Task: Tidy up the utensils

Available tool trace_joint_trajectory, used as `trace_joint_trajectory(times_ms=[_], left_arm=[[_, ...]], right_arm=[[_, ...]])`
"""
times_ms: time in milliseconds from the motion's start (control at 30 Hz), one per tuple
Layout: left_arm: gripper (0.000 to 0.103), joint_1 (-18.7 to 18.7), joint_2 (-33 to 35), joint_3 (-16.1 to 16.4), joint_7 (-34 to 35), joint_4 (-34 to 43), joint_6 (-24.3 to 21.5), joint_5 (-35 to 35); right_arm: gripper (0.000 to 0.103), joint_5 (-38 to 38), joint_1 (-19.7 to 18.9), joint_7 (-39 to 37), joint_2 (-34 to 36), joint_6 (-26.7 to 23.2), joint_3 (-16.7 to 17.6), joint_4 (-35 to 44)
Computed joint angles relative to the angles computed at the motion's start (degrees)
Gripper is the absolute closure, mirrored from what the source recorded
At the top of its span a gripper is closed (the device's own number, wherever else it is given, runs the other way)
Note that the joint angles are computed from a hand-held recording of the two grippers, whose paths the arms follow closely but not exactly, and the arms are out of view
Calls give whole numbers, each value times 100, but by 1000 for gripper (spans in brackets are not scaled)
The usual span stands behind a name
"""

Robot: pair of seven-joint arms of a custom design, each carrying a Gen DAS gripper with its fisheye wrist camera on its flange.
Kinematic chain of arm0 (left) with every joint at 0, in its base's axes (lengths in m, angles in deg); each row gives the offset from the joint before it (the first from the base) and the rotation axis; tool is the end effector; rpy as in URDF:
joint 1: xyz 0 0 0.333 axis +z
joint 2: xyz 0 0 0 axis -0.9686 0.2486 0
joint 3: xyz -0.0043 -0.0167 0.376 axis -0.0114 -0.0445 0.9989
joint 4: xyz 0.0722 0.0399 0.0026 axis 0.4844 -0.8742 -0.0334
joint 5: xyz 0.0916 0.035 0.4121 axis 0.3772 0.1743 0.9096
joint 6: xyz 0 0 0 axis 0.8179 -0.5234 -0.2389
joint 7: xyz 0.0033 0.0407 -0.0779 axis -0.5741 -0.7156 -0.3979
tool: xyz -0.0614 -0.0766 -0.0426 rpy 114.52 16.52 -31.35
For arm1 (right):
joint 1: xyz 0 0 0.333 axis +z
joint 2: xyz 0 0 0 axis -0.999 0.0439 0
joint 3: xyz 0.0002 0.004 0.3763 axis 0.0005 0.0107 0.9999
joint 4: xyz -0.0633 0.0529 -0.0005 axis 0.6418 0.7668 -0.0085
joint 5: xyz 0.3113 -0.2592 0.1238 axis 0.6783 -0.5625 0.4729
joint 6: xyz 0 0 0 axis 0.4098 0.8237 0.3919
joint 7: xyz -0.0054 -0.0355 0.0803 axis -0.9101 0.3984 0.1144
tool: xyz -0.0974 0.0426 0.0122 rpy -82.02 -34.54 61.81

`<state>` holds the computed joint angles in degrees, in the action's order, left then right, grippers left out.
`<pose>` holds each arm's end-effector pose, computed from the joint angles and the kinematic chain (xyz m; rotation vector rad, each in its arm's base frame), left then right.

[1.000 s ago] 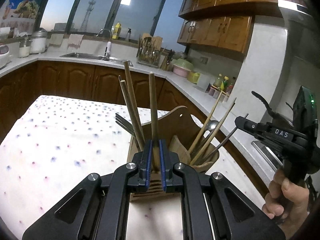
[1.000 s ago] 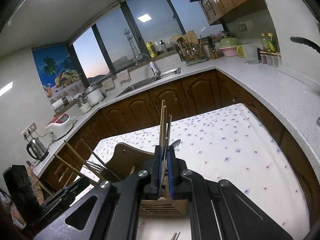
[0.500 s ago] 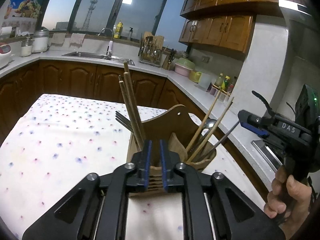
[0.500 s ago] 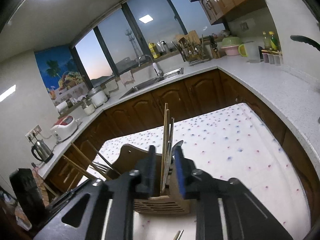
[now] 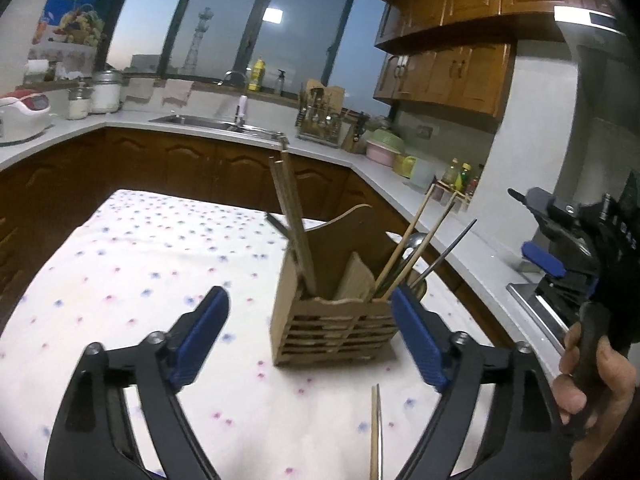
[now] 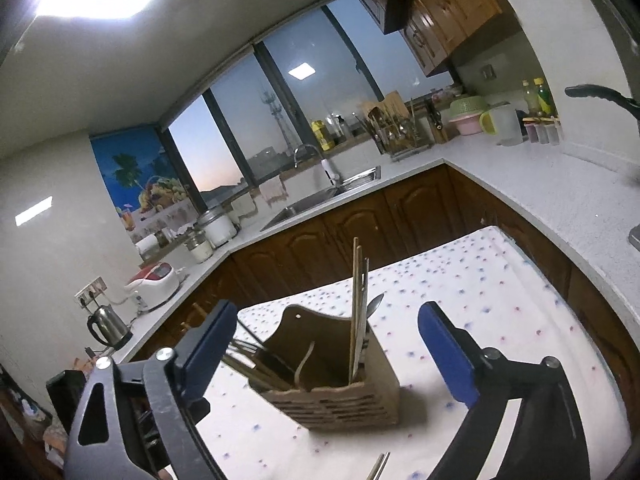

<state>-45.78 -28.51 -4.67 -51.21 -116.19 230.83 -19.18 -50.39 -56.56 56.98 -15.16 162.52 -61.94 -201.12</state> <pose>0.4175 -0.2575 0.5654 -1.7180 1.4337 -1.2076 0.4455 0.2184 0.6030 -1.3413 1.2756 -0.3814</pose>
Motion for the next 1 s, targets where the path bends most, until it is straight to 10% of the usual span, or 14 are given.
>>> trace_joint_trajectory(times_ms=[633,1000], left_arm=[[0,-1530,-1957,850,-614,-1259,-1151,239],[0,-1787,-3021,272,-1658,-1646,-1793,878]], right_arm=[[1,1378,-545,-917,-1352,255,1224,-1873],[0,3503,-2572,-1792,-2751,630,4438,-2854]])
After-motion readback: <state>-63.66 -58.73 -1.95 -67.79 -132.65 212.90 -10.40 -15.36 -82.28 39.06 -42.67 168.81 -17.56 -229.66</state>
